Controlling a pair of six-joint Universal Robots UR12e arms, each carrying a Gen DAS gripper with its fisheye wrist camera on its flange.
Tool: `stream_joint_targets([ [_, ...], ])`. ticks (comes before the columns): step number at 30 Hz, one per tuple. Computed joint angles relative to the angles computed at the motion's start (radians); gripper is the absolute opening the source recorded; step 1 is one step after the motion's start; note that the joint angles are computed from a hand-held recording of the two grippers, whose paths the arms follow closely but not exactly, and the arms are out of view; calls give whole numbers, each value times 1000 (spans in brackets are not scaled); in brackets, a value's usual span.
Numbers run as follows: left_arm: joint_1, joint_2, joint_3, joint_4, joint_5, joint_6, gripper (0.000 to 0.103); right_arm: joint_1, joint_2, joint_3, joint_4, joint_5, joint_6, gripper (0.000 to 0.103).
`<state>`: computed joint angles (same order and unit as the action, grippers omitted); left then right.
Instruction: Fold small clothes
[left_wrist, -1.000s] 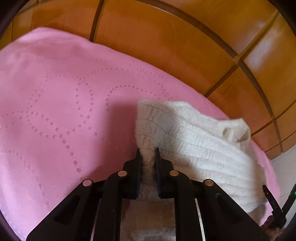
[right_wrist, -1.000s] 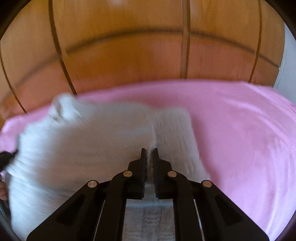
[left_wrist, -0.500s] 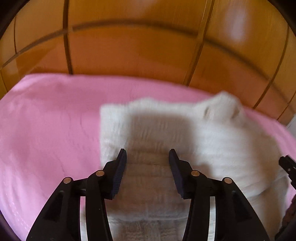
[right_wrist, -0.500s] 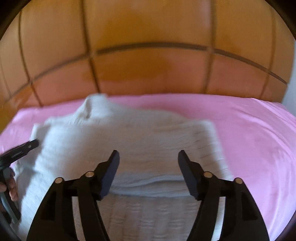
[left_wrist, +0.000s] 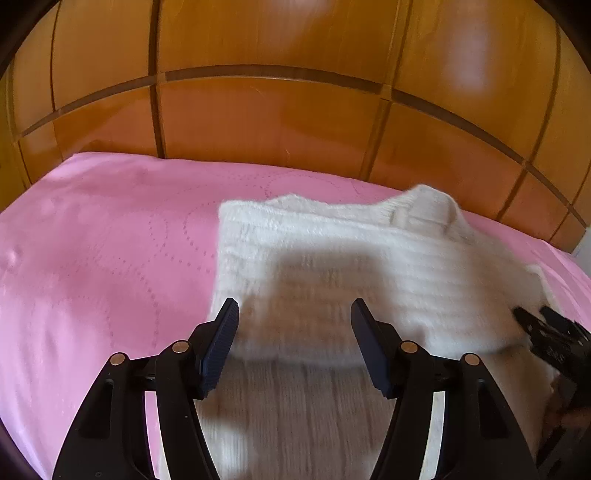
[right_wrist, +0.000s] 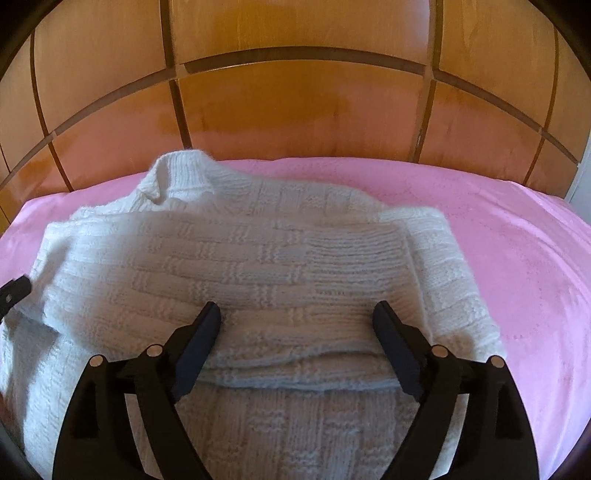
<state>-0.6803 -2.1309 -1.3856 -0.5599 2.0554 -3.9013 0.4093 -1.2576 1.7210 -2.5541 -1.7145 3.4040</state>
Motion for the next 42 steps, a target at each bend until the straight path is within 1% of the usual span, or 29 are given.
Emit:
stream_joint_targets([
  [1,-4,3,-4,0,3,-5,62,4,-4,2,-1,-18,4,92],
  [2,-9,8,-11,2,6,-9,62,7,-10,6,-3,-24,8,93],
  [7,-23,26,-37,-3,8,-10,62,3,-45,34,4,-13,28,96],
  [13,-37,53,-83,-5,8,-38,62,-8,-84,67,69,11,64,97],
  [15,-40,62,-95,-11,8,-44,62,-10,-104,85,84,13,59,97],
  [18,-43,82,-129,-8,-12,-68,62,-15,-140,119,97,26,46,97],
  [20,-46,96,-156,1,-21,-84,62,-15,-163,140,103,20,42,98],
  [25,-55,143,-239,76,-65,-83,62,-26,-228,194,116,22,46,98],
  [27,-59,168,-275,94,-90,-91,62,-38,-263,225,124,40,59,98],
  [28,-57,177,-288,99,-109,-98,62,-48,-284,243,130,62,65,98],
  [30,-55,203,-330,121,-171,-128,62,-67,-323,274,143,110,69,98],
  [31,-58,213,-347,134,-190,-134,62,-75,-341,288,151,136,68,98],
  [33,-67,228,-371,147,-206,-132,61,-87,-382,316,176,185,63,97],
  [37,-89,259,-406,145,-245,-125,56,-95,-454,353,248,260,35,84],
  [40,-103,277,-426,130,-282,-133,50,-100,-508,379,325,330,22,70],
  [41,-105,280,-430,126,-296,-135,47,-99,-518,384,347,346,16,63],
  [42,-108,283,-434,119,-312,-138,39,-100,-523,386,362,361,15,60],
])
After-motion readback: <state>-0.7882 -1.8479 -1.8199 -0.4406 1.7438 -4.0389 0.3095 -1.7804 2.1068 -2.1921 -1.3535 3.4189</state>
